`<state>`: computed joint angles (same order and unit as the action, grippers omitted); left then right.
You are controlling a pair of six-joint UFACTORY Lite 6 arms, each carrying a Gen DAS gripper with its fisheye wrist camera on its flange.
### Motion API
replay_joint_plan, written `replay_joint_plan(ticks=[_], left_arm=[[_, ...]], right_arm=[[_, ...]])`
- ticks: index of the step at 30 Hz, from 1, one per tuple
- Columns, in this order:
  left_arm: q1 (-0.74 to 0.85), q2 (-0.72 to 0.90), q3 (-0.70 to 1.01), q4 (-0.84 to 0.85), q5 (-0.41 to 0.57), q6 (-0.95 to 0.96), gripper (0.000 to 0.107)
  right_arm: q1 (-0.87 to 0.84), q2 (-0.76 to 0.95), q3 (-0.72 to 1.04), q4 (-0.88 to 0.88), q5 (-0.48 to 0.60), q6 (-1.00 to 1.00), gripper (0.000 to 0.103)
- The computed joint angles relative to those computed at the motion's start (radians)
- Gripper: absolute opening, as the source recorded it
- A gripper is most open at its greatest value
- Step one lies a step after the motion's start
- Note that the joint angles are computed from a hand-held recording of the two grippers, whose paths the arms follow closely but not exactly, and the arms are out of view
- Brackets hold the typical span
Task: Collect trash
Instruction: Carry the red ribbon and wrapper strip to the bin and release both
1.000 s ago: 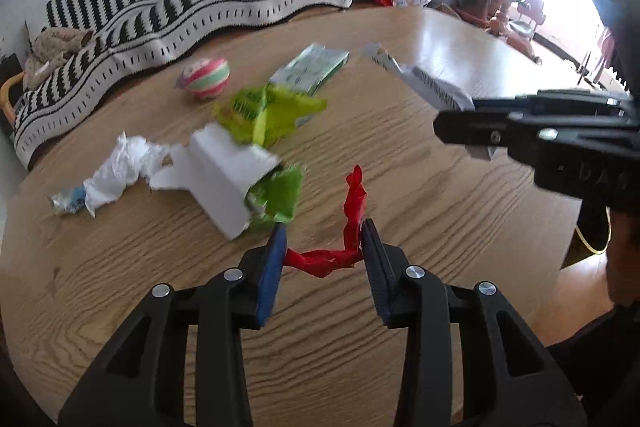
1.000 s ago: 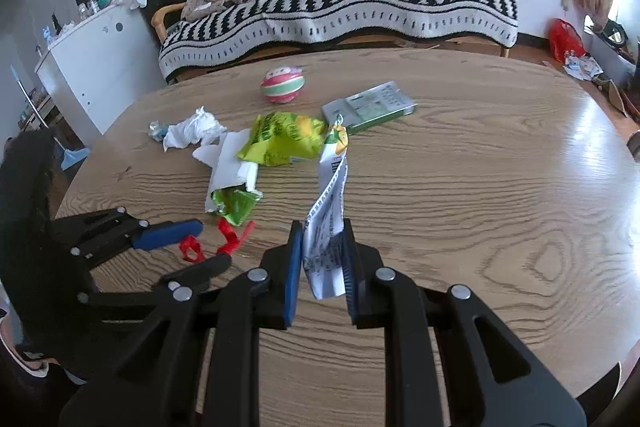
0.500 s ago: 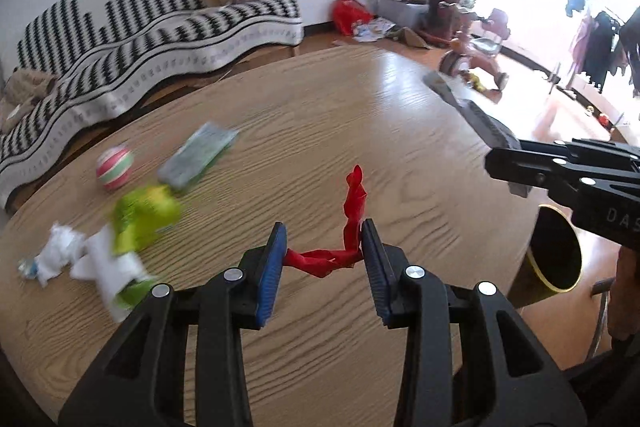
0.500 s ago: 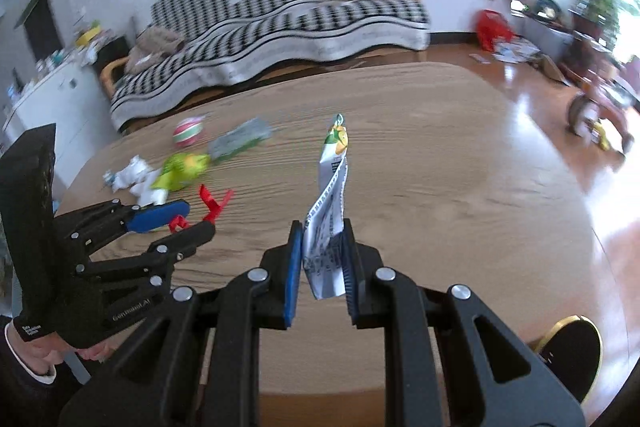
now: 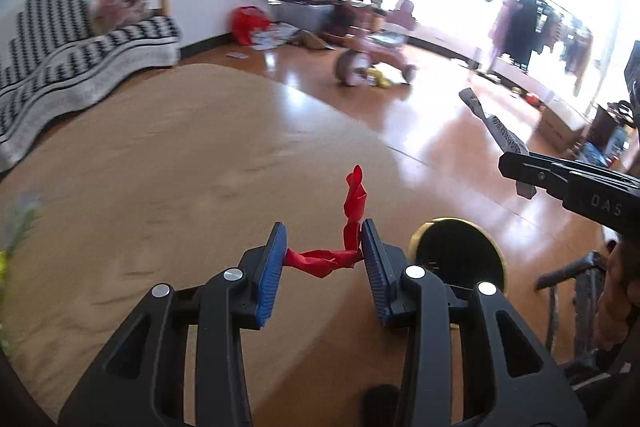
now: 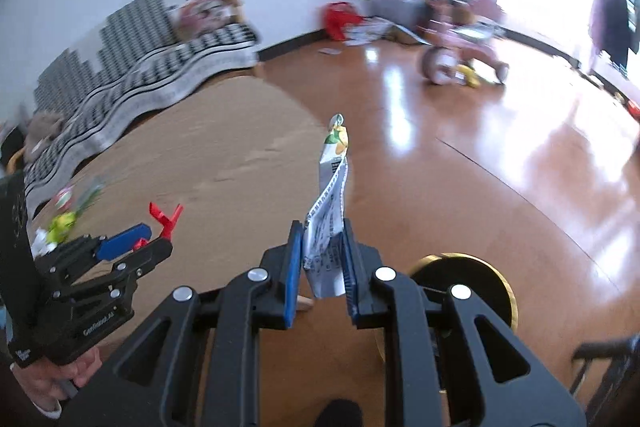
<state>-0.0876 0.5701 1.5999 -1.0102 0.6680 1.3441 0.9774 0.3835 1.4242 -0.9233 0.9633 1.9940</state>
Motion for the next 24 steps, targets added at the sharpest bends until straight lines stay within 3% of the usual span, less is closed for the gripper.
replay_joint_plan(ticks=[5,10,18,24], left_arm=[[-0.155,0.014,-0.059,-0.073,-0.065,0.019,0.038],[-0.283,0.055,-0.089,-0.130,-0.121,0.043,0.038],[-0.412,0.169,-0.048,-0.133,-0.161,0.006,0.038],[-0.453,0.216,-0.032,-0.121,-0.173,-0.014,0.038]], right_arm=[[0.013,-0.267,-0.382,-0.001,-0.001,0.186,0.019],[0.022,-0.440,-0.633,0.033,-0.020,0.287,0.019],[-0.009,-0.542,-0.853,0.098,-0.163,0.353,0.019],[-0.039,-0.558,-0.891,0.114,-0.216,0.340,0.019]])
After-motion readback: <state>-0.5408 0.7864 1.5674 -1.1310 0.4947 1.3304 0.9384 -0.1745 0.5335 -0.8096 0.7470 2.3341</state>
